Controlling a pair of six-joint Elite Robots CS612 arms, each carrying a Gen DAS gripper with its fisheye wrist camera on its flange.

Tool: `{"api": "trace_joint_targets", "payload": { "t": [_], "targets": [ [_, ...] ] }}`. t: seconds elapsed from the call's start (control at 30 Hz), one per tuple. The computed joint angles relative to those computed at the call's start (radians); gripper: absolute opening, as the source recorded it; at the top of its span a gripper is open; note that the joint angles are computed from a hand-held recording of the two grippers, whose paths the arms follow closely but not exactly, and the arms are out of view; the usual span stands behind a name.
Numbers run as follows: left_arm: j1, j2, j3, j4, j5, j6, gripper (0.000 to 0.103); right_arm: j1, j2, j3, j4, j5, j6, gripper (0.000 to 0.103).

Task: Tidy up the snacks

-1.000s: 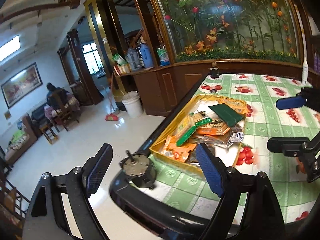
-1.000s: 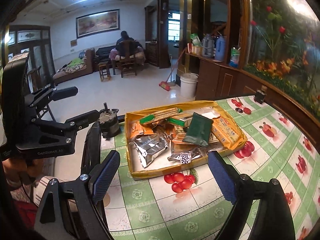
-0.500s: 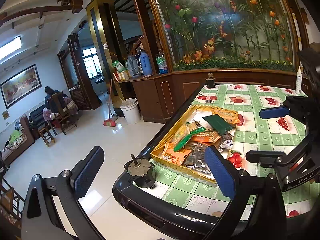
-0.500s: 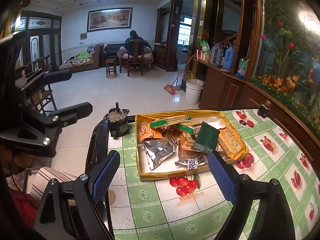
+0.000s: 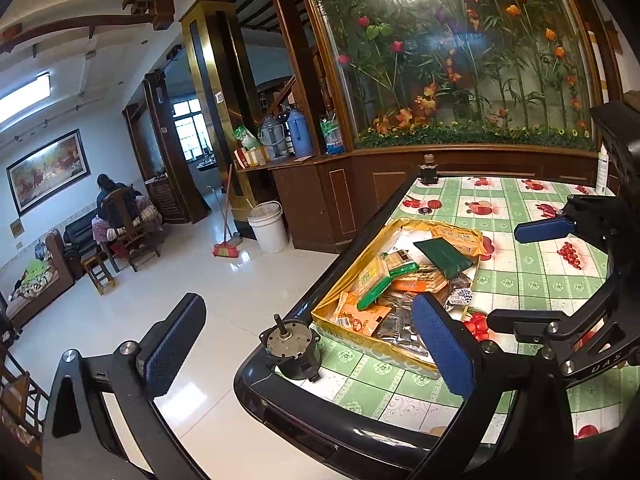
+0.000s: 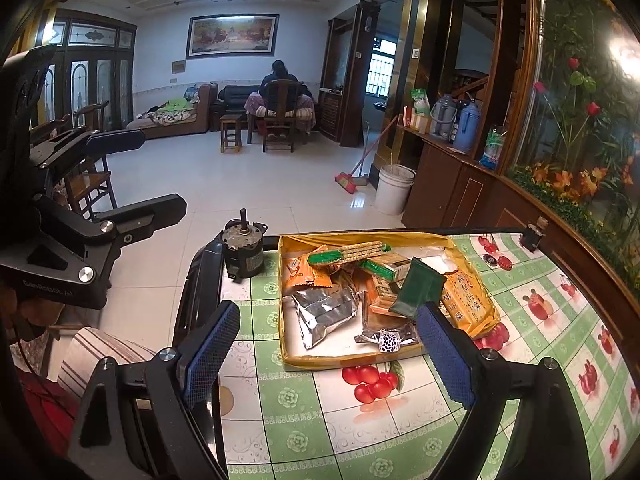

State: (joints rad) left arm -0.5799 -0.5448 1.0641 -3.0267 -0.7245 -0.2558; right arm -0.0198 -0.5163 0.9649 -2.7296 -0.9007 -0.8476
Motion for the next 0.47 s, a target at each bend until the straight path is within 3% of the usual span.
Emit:
{"api": "trace_joint_targets", "payload": {
  "t": [0.2,0.47],
  "targets": [
    [-0.005,0.009,-0.006,-0.023,0.056,0.016,0.103,0.002,0.006,-0.018,0.028,0.015,-0.007,0.091],
    [0.002,-0.004,0.009,-0.006,0.023,-0.018,0.103,0.008,0.01,-0.027,0.05,0.009,-0.034,0.091]
  ]
}}
